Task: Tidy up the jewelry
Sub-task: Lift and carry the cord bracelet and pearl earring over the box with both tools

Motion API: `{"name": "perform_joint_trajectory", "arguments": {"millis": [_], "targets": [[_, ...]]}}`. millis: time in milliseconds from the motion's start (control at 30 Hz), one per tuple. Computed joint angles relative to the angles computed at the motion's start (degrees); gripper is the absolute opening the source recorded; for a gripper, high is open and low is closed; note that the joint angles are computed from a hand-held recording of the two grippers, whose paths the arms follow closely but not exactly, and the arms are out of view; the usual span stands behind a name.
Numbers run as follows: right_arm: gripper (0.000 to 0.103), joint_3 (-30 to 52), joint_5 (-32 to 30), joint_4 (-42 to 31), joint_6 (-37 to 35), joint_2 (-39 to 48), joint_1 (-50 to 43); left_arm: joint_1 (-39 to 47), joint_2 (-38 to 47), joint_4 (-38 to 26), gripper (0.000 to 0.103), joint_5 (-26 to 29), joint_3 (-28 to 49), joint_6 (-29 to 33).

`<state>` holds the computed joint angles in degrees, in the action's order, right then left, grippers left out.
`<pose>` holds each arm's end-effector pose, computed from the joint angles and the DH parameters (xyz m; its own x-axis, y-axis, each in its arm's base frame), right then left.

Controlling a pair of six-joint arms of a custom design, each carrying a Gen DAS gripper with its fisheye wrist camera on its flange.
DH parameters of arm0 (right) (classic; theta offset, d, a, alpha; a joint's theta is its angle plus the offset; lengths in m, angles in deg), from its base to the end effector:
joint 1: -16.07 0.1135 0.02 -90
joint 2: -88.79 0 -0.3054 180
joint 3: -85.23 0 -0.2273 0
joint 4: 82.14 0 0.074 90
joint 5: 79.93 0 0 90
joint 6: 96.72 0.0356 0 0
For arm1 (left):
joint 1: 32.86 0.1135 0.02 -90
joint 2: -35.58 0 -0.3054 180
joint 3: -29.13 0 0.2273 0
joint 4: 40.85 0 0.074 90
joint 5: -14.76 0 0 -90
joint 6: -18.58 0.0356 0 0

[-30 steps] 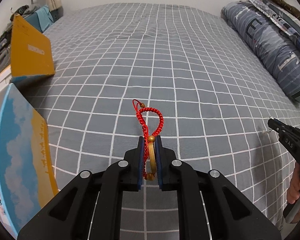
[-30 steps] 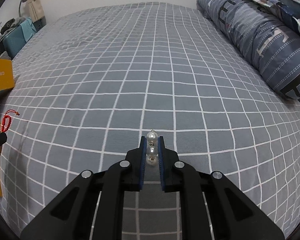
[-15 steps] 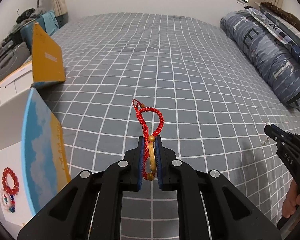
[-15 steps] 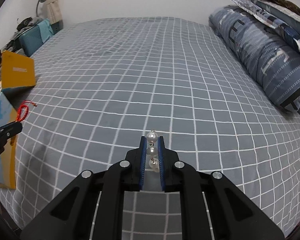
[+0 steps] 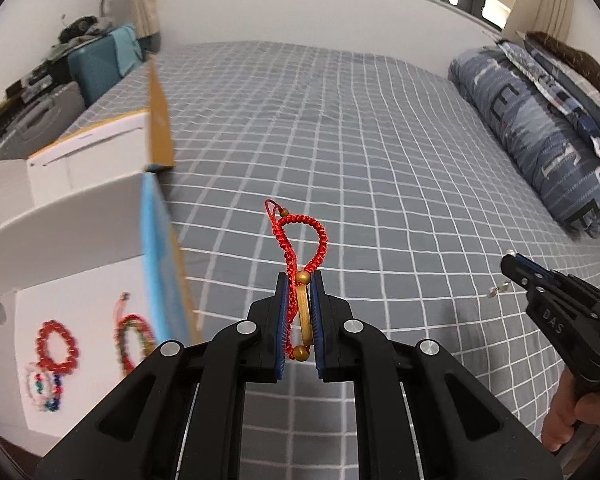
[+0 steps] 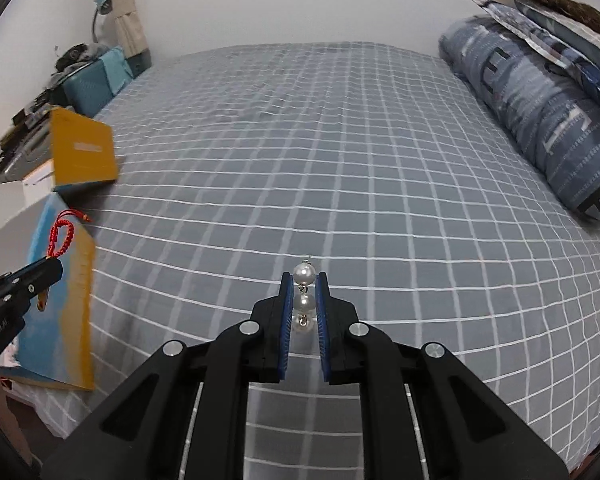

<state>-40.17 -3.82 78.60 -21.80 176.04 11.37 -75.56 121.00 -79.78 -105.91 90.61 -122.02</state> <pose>0.2635 -0.0131 0.2105 -0.7397 -0.1926 -0.6448 -0.2698 0.9627 0.0219 0.1968 -0.1569 0.2326 -0.7338 -0.2273 -0.6402 -0.2437 0.9677 -0.0642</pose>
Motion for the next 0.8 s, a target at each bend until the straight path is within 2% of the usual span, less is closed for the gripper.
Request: {"name": "perform_joint_trajectory", "arguments": {"millis": [133, 300, 500, 633, 800], "targets": [[0.011, -0.2, 3.4, -2.3, 4.0, -4.2, 7.9, 2.0, -6.6, -4.5, 0.010, -0.5, -2.2, -0.4], [0.011, 0.6, 8.3, -5.3, 10.6, -8.7, 19.4, 5.7, -17.2, -13.5, 0.010, -1.7, -3.6, 0.5], [0.011, 3.6, 17.3, -8.4, 19.6, -10.5, 37.5, 12.4, -29.6, -24.2, 0.010, -3.1, -5.1, 2.9], [0.011, 5.9, 22.3, -9.4, 24.0, -8.8, 47.3, 25.2, -38.1, -25.5, 0.010, 2.2, -7.4, 12.4], [0.011, 8.6, 26.6, -8.9, 28.3, -4.3, 56.9, 50.7, -45.5, -23.4, 0.010, 16.2, -9.8, 32.3]]}}
